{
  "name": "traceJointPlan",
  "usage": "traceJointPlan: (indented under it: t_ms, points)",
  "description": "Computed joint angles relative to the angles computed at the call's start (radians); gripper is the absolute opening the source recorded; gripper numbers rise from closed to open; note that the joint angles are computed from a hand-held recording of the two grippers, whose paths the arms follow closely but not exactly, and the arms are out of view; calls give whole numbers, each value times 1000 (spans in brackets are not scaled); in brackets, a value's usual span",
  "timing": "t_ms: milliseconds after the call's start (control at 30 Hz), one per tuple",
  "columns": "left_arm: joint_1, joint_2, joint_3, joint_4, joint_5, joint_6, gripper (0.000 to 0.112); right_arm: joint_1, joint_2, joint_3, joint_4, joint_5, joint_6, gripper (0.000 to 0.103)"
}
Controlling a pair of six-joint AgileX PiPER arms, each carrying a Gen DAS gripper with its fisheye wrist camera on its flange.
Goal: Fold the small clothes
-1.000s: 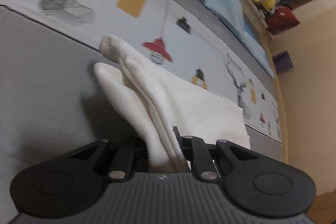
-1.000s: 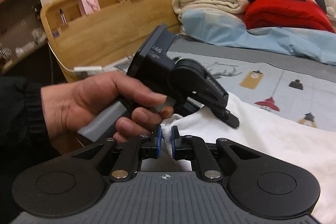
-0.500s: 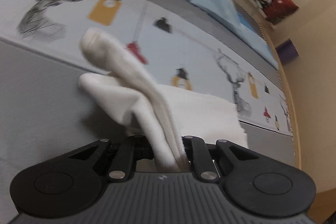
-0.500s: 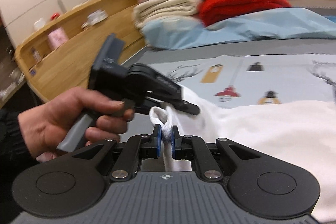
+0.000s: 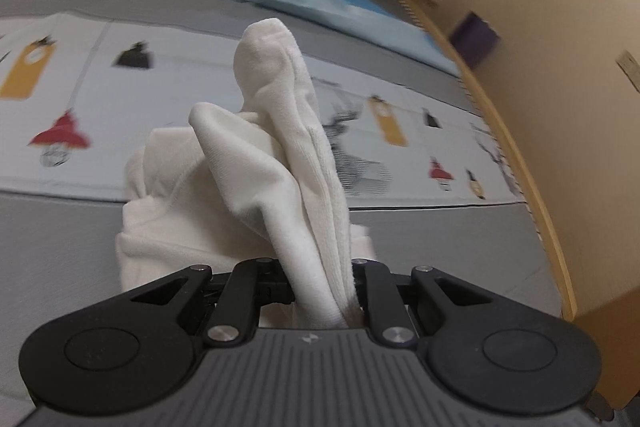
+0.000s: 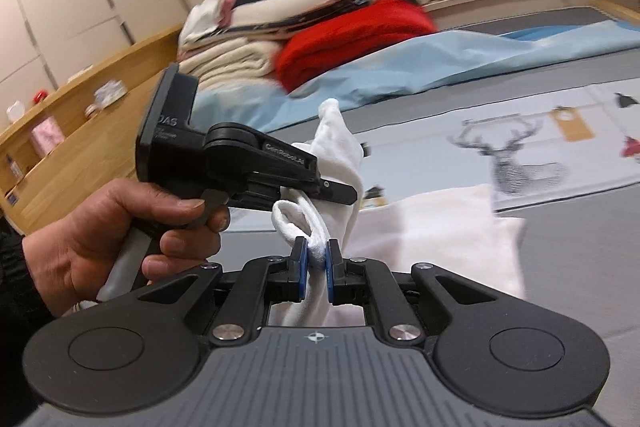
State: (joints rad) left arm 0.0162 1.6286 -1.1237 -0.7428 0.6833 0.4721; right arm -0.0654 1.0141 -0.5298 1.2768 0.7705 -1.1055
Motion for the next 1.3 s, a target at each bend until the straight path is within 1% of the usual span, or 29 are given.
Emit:
traceJointPlan:
  t_ms: [67, 100, 133, 200, 233, 267, 300, 333, 367, 433, 467, 500, 533, 567, 700, 767, 833, 867, 900, 967, 1000, 1033, 1067, 1133, 1233, 1300]
  points:
    - [-52, 5, 3, -21, -35, 15, 15, -104, -9, 11, -4, 73, -35, 9]
    - [-67, 11, -1, -25, -39, 17, 15, -159, -11, 18, -7, 108, -60, 9]
    - [-86, 21, -6, -41, -37, 32, 16, -189, -17, 21, -17, 125, -63, 9]
    - [-109, 38, -17, -59, -23, 53, 22, -244, -16, 20, -30, 149, -72, 9]
    - [-122, 42, -20, -49, -24, 48, 30, -265, -18, 22, -47, 146, -68, 9]
    - [-134, 48, -26, -37, -16, 47, 41, -273, -15, 20, -66, 132, -57, 9]
    - [-136, 53, -27, -41, -6, 69, 46, -269, -12, 13, -111, 106, -22, 9]
    - [-131, 51, -22, -50, 1, 98, 51, -241, -12, 6, -183, 57, 53, 9]
    - [-129, 42, -13, -40, -10, 104, 51, -189, -1, -1, -281, -12, 153, 9]
    - [-93, 26, 2, -62, -9, 125, 51, -108, 73, -17, -481, -99, 353, 10]
    - [-64, 21, 7, -89, 6, 147, 51, -88, 119, -23, -581, -129, 453, 10]
    - [-29, 17, 10, -110, 29, 162, 51, -83, 158, -26, -654, -148, 553, 13]
    - [-9, 16, 7, -107, 43, 158, 51, -86, 178, -36, -690, -145, 625, 13]
    - [7, 17, 2, -96, 58, 151, 51, -102, 190, -43, -686, -142, 657, 13]
    - [49, 21, -4, 4, 133, 165, 48, -138, 162, -78, -628, -149, 617, 13]
    - [60, 20, 10, 34, 168, 232, 42, -172, 176, -119, -562, -117, 554, 13]
    - [69, 32, 30, 38, 214, 323, 40, -182, 202, -169, -508, -85, 511, 19]
    - [60, 57, 31, 82, 244, 331, 38, -188, 220, -195, -498, -70, 492, 20]
    - [41, 74, 33, 165, 256, 300, 34, -176, 240, -225, -503, -66, 495, 23]
    - [-37, 127, 82, 365, 216, 225, 15, -147, 299, -289, -514, -56, 496, 27]
    - [-60, 140, 108, 426, 205, 212, 14, -142, 326, -317, -512, -35, 489, 30]
    - [-69, 124, 120, 447, 196, 215, 14, -135, 355, -340, -501, -23, 477, 32]
    - [-55, 119, 104, 429, 221, 213, 14, -124, 385, -358, -494, -22, 469, 32]
    - [1, 114, 78, 354, 263, 238, 14, -91, 418, -363, -501, -57, 469, 34]
    - [74, 79, 60, 298, 279, 271, 16, -64, 476, -327, -433, -144, 396, 34]
    - [128, 77, 44, 252, 286, 272, 19, -54, 533, -320, -394, -179, 383, 34]
